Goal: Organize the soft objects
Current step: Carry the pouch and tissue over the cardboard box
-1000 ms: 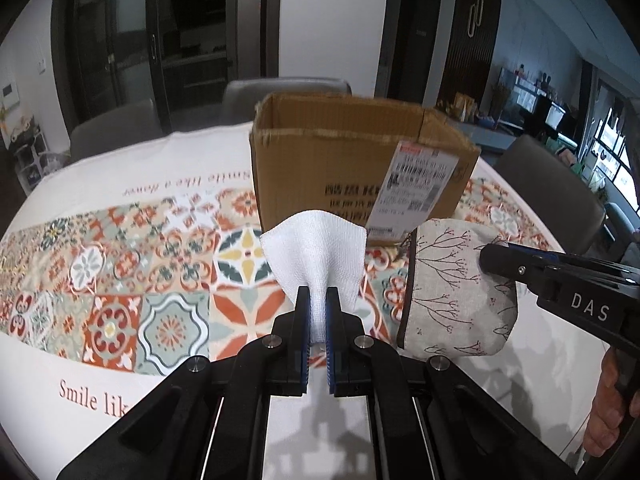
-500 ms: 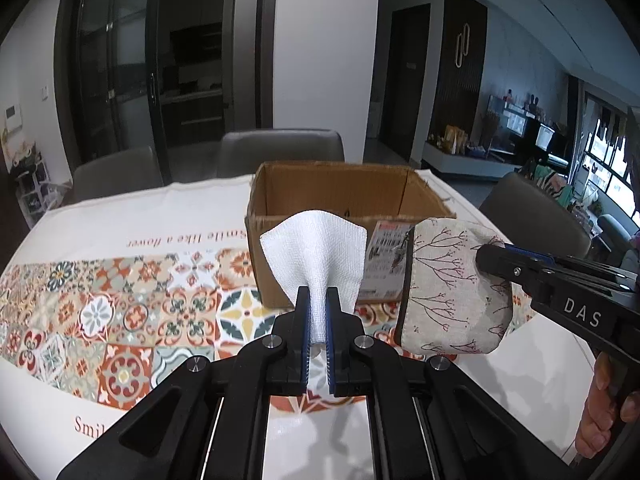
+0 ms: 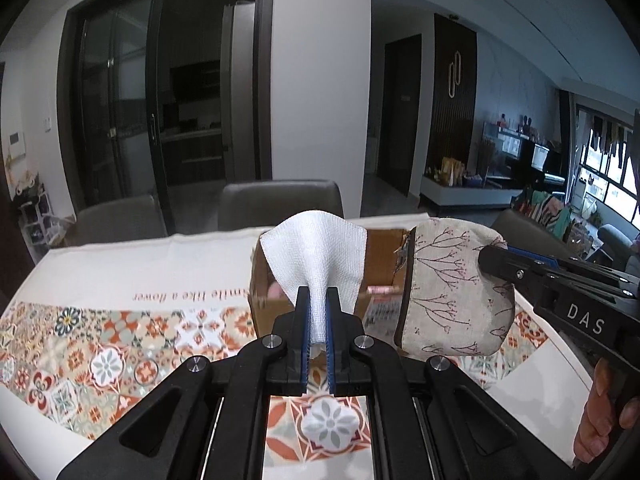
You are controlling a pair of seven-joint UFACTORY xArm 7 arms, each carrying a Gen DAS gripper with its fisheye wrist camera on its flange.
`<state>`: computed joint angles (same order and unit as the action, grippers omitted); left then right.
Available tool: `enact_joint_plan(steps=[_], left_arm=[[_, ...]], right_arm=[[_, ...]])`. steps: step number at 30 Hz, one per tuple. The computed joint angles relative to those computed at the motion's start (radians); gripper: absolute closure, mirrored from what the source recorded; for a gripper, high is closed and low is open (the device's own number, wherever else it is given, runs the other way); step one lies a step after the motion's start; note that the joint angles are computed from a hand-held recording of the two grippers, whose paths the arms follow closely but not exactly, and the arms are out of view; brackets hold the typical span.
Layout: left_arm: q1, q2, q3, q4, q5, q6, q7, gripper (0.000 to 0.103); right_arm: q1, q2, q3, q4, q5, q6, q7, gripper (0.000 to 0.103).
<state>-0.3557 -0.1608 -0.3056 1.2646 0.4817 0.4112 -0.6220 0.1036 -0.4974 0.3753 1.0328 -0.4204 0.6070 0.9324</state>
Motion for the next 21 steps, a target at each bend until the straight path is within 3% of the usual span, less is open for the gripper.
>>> enact_joint_plan(steps=[11,21], left_arm=[[-0.003,0.073,0.016,0.106,0.066,-0.03,-0.013,0.095],[-0.058,0.168,0.067,0.22,0.112,-0.024,-0.009,0.095]], right_arm=[[-0.057,0.031,0.022,0.075,-0.086,-0.041,0.026,0.09],[-0.08,0.088,0.014,0.135,-0.15,-0.064,0.045,0.09]])
